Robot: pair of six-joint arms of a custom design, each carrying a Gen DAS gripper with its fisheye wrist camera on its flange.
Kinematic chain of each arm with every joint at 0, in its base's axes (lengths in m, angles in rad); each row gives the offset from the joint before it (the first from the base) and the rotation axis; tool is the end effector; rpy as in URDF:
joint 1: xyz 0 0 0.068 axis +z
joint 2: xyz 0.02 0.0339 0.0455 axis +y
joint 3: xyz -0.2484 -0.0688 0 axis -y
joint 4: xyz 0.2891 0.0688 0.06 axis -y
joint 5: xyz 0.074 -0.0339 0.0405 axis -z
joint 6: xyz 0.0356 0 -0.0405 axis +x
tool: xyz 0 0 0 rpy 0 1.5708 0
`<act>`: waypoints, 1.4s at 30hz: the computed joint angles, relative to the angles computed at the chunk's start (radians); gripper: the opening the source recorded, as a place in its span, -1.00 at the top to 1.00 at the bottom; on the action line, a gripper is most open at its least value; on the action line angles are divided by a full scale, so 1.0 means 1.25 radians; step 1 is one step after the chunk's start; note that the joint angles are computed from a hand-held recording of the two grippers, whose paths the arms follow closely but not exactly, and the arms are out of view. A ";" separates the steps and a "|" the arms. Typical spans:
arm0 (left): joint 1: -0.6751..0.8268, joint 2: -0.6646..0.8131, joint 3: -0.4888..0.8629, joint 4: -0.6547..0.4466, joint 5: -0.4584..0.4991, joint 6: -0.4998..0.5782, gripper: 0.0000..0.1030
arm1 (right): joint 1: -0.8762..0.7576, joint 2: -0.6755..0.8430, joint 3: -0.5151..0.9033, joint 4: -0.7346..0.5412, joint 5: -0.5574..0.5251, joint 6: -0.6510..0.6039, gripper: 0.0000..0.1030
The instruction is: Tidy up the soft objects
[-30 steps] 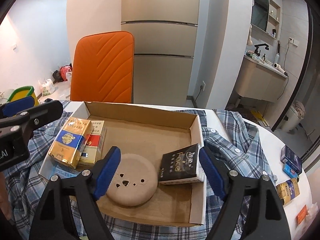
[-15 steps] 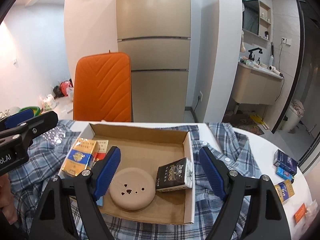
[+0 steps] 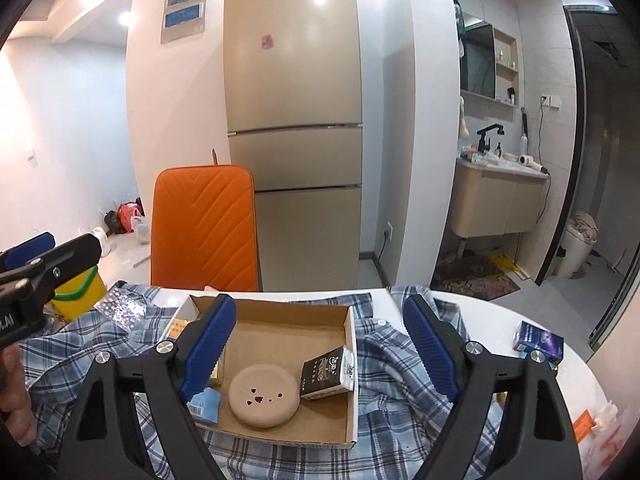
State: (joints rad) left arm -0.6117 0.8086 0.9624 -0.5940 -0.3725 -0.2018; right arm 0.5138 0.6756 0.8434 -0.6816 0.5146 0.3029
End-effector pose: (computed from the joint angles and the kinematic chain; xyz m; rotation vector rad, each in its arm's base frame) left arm 0.1891 -0.1168 0.3511 0.1702 1.9748 -0.1533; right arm 0.1764 0.0794 0.3247 0.0946 2.0107 -0.0192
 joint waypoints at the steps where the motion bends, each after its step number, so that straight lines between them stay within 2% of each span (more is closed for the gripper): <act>1: -0.012 -0.007 -0.002 -0.001 -0.015 -0.006 -0.98 | 0.010 -0.007 0.005 -0.012 0.014 -0.001 -0.71; 6: -0.049 -0.039 0.007 -0.034 -0.007 -0.054 -0.98 | 0.047 -0.043 0.016 -0.056 0.060 0.012 -0.72; 10: -0.116 -0.076 0.001 -0.062 -0.117 -0.039 -0.98 | 0.085 -0.084 0.019 -0.102 0.091 0.036 -0.73; 13: -0.140 -0.112 -0.012 -0.094 -0.137 -0.041 -0.98 | 0.126 -0.133 0.011 -0.133 0.106 0.048 -0.73; 16: -0.193 -0.145 -0.032 -0.130 -0.207 -0.047 -0.98 | 0.211 -0.170 0.005 -0.183 0.191 0.084 -0.74; 23: -0.337 -0.224 -0.085 -0.228 -0.331 -0.128 -0.98 | 0.371 -0.203 0.002 -0.298 0.333 0.199 -0.76; 25: -0.365 -0.247 -0.102 -0.246 -0.354 -0.150 -0.98 | 0.431 -0.204 0.005 -0.350 0.382 0.258 -0.76; 29: -0.403 -0.284 -0.134 -0.278 -0.378 -0.201 -0.98 | 0.523 -0.197 0.012 -0.451 0.449 0.384 -0.77; 34: -0.379 -0.326 -0.185 -0.302 -0.322 -0.230 -0.98 | 0.624 -0.148 0.021 -0.614 0.517 0.578 -0.77; 36: -0.373 -0.325 -0.197 -0.307 -0.313 -0.243 -0.98 | 0.645 -0.140 0.012 -0.643 0.523 0.625 -0.77; 38: -0.361 -0.325 -0.214 -0.301 -0.292 -0.250 -0.98 | 0.651 -0.144 -0.002 -0.645 0.514 0.641 -0.78; 42: -0.364 -0.320 -0.238 -0.289 -0.287 -0.252 -0.98 | 0.627 -0.165 -0.043 -0.590 0.484 0.594 -0.78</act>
State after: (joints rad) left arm -1.0666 0.4091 0.6654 -0.9549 -0.7317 -0.5169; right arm 1.2976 0.4691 0.7891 -1.4190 1.1196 1.0451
